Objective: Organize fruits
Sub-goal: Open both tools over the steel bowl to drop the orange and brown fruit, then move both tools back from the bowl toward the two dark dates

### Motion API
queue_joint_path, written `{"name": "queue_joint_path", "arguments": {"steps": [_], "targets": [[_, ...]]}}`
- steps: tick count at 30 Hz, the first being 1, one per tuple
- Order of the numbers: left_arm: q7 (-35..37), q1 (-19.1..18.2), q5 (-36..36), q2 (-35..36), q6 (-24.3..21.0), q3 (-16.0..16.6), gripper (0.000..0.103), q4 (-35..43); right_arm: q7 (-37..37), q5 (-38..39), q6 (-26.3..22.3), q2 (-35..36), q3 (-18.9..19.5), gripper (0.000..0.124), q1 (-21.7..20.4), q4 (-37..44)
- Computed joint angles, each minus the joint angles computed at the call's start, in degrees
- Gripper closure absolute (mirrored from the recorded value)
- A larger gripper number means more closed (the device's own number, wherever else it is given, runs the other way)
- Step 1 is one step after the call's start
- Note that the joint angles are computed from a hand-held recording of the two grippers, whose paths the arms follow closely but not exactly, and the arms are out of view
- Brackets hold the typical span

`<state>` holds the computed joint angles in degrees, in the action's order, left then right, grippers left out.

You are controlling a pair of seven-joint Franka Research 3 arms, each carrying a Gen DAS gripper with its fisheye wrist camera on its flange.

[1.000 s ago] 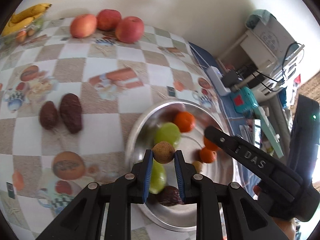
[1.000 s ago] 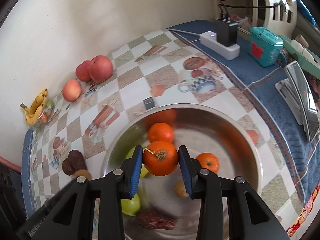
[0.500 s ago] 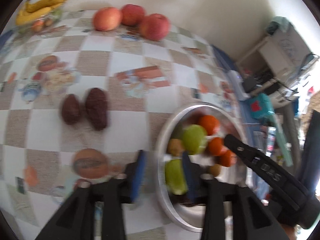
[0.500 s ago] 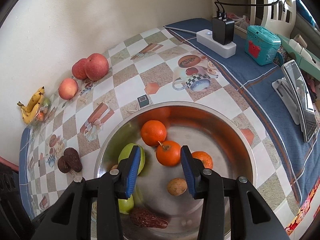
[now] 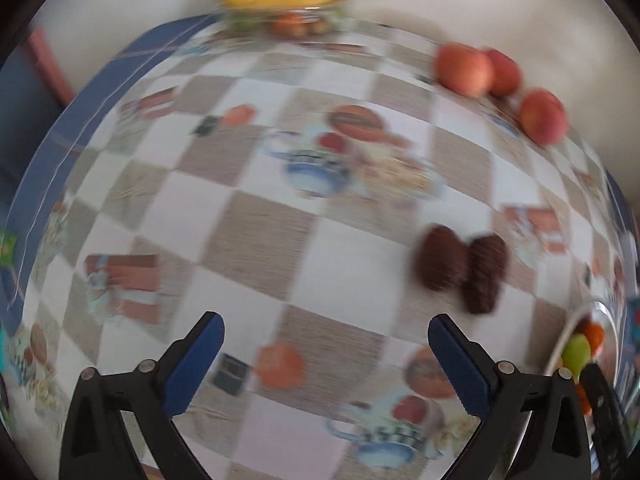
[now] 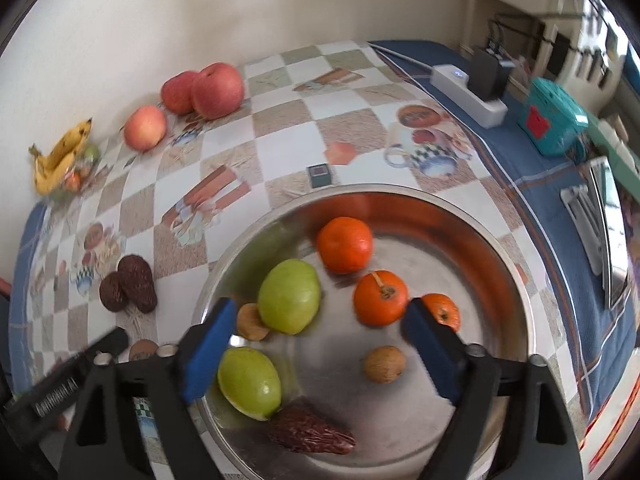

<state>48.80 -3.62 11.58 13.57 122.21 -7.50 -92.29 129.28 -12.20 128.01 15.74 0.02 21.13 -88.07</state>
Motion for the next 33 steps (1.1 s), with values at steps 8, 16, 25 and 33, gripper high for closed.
{"name": "queue_joint_path", "arguments": {"steps": [8, 16, 25, 33], "targets": [[-3.3, 2.2, 0.0, -2.6, 1.2, 1.3, 0.0, -3.5, -1.3, -1.0, -1.0, 3.3, 0.4, 0.025, 2.2, 4.3], [-1.9, 2.9, 0.0, -2.2, 0.8, 1.3, 0.0, -3.2, -4.2, -0.9, -3.5, 7.6, 0.6, 0.025, 5.0, 10.5], [-2.1, 2.6, 1.1, -2.4, 0.1, 1.3, 0.0, -3.2, -5.8, -0.2, -4.8, 10.2, 0.1, 0.025, 6.9, 14.3], [-1.3, 2.5, 2.8, -3.1, 4.5, 1.2, 0.0, -4.7, -5.4, 0.1, -2.8, 9.9, -0.4, 0.025, 7.2, 13.4]]}}
